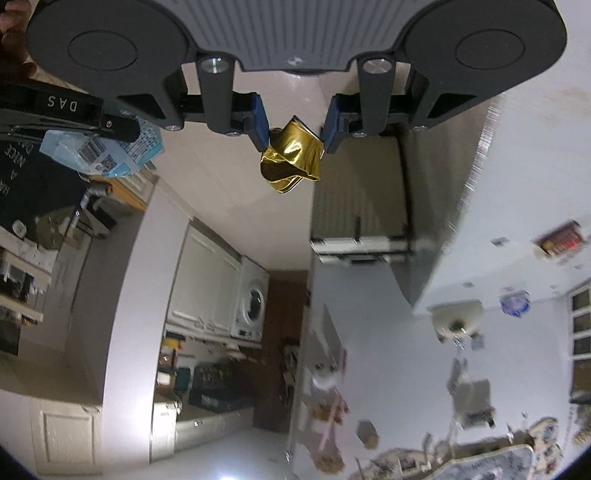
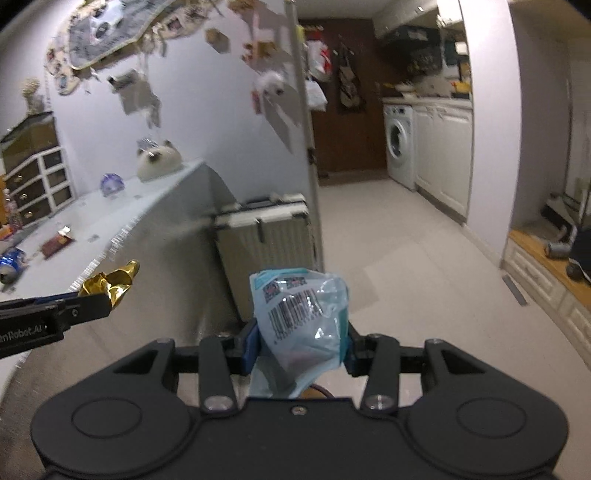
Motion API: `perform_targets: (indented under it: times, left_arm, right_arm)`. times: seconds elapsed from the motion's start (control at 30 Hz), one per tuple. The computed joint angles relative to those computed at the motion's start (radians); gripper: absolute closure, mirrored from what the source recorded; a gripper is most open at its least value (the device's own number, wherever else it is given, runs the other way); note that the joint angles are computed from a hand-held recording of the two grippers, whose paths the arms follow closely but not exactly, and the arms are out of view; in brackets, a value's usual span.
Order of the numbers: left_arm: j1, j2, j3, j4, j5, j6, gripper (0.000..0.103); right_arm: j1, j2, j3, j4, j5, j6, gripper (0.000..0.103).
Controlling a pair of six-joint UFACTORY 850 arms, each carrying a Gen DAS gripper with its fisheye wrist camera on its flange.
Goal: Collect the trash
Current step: 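Carry the gold wrapper and clear packet with both tools over the wastebasket, then open both tools to drop the wrapper and packet into the wastebasket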
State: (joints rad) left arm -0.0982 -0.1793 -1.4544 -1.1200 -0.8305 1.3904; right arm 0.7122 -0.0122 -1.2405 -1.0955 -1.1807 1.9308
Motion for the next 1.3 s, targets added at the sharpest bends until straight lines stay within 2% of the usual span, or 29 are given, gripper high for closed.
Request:
perform_targets:
  times: [0.3,0.57,0.8,1.03,1.3]
  left_arm:
    - [-0.110,-0.084,0.015,0.149,0.066,-0.106,0.070]
    - [-0.172,-0.240,-0.035,0.308,0.096,-0.268,0.070]
    - [-0.192,-0.398,-0.132,0.415,0.128,-0.417,0.070]
    - [-0.201,-0.541,-0.224,0.506,0.127,-0.539,0.070]
    - [-0.213,-0.670,-0.348,0.590,0.111,-0.636,0.069]
  right_arm:
    - [-0.085,0.050,0.158,0.096,0.112,0.047,0.058]
    - [-0.191,0.027,0.259,0.173,0.287,0.055,0.058]
    - [-0.284,-0.059,0.292,0.217,0.458,0.038,0.058]
    - [-0.370,-0.188,0.253,0.238,0.620,-0.018,0.057]
    - [-0.435,-0.341,0.125,0.269,0.697,-0.186,0.053]
